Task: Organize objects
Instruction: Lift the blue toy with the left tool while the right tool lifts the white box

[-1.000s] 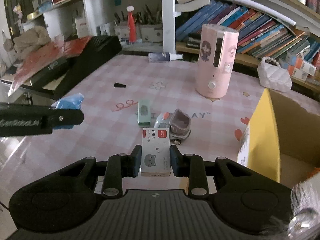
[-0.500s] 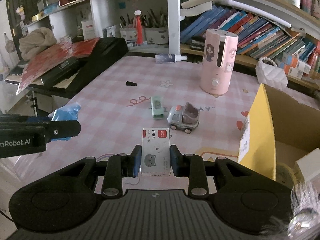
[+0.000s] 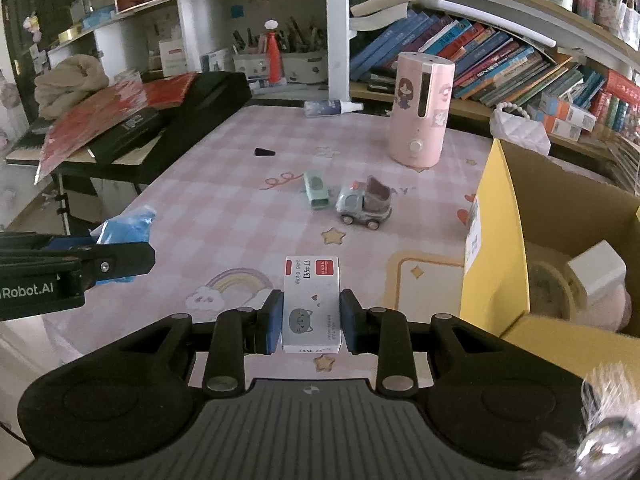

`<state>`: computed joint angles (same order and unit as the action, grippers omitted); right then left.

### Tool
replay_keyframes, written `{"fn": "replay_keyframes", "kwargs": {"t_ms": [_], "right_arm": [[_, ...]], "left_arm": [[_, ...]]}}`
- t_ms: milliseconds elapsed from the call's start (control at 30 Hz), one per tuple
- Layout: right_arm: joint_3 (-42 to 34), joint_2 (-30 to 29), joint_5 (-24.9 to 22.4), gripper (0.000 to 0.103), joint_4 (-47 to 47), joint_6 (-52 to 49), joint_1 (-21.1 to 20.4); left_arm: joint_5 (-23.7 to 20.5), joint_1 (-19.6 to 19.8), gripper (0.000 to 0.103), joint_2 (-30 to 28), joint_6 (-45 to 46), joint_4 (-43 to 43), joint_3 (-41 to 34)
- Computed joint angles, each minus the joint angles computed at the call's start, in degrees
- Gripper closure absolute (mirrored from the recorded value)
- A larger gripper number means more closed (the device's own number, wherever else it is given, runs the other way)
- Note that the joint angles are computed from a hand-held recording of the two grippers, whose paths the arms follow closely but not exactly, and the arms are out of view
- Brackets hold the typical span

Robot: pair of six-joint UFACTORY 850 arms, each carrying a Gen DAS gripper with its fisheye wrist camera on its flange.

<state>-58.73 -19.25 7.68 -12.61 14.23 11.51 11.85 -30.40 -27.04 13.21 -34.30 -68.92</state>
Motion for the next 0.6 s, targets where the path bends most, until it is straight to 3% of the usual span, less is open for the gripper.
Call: {"fn": "replay_keyframes", "kwargs": {"t_ms": [300, 600], "right_arm": [[6.8, 5.5, 2.0, 0.075, 13.0, -11.3, 2.5], [12.7, 10.4, 3.6, 0.075, 30.8, -25.5, 4.2]], "left_arm": [[2.4, -1.1, 0.067, 5.3, -2.5, 2.0, 7.2], [2.6, -1.9, 0.067, 8.4, -13.0, 12.5, 11.7]]}}
